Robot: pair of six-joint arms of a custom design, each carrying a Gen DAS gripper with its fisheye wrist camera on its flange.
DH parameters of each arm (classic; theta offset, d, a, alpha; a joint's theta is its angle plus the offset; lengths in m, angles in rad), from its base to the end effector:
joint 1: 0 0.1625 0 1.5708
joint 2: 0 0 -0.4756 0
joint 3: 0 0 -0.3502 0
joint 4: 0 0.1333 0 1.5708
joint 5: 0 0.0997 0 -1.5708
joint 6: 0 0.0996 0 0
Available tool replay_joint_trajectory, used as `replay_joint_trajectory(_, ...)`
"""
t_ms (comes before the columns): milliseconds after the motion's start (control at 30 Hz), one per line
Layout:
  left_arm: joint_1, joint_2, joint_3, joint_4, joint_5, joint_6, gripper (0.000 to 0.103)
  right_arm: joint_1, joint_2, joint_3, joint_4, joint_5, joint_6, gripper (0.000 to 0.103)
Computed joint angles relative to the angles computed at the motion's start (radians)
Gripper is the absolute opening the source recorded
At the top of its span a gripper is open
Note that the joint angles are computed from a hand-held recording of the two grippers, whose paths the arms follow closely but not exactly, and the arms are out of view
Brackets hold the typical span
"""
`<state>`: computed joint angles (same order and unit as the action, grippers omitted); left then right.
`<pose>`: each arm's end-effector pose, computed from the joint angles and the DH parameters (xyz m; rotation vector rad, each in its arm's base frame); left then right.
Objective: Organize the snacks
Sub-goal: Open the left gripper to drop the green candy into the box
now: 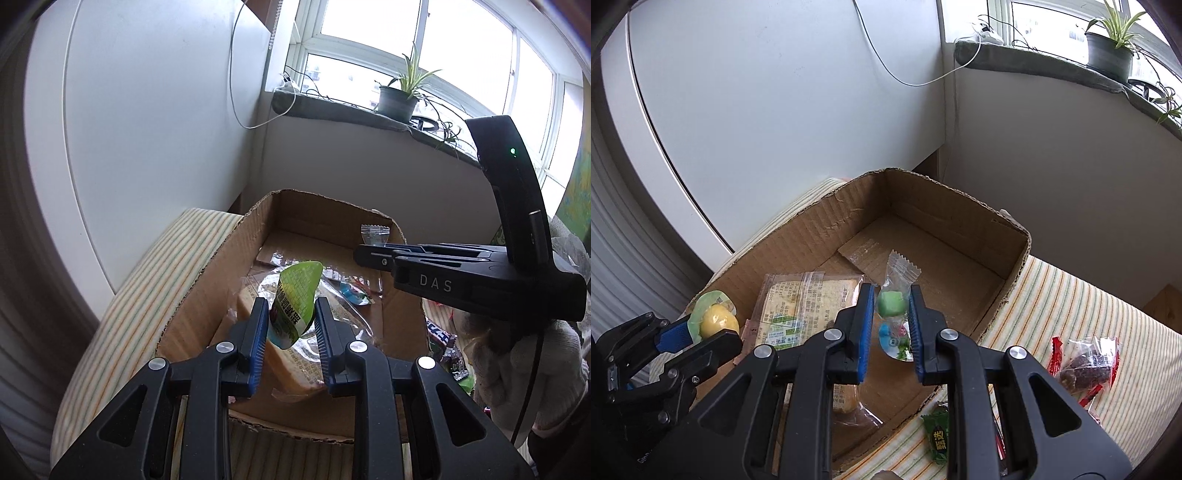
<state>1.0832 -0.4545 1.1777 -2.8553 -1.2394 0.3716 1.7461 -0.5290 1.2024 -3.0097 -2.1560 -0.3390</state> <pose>-0.2398 -0.8060 0.1129 1.0191 2.5408 -0.8134 0.2190 -0.7876 0.1933 0.3237 -2.3577 0.8898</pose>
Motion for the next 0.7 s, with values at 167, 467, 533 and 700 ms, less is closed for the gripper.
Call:
replay_joint_trajectory(167, 0.0, 0.008, -0.022, 0.012, 0.001, -0.011, 0.031, -0.001, -0.007, 0.013, -0.025, -0.003, -0.002, 0.056)
replay_joint_trajectory(467, 0.004, -0.007, -0.007, -0.005, -0.009, -0.016, 0.038, 0.01, -0.036, 0.063, -0.061, 0.002, -0.013, 0.057)
replay_joint_trajectory(533, 0.004, -0.012, 0.003, -0.011, -0.012, -0.015, 0.038, 0.015, -0.05, 0.089, -0.075, -0.002, -0.02, 0.059)
replay_joint_trajectory(700, 0.003, -0.024, 0.025, -0.032, -0.018, -0.016, 0.038, 0.018, -0.107, 0.182, -0.116, -0.001, -0.029, 0.063)
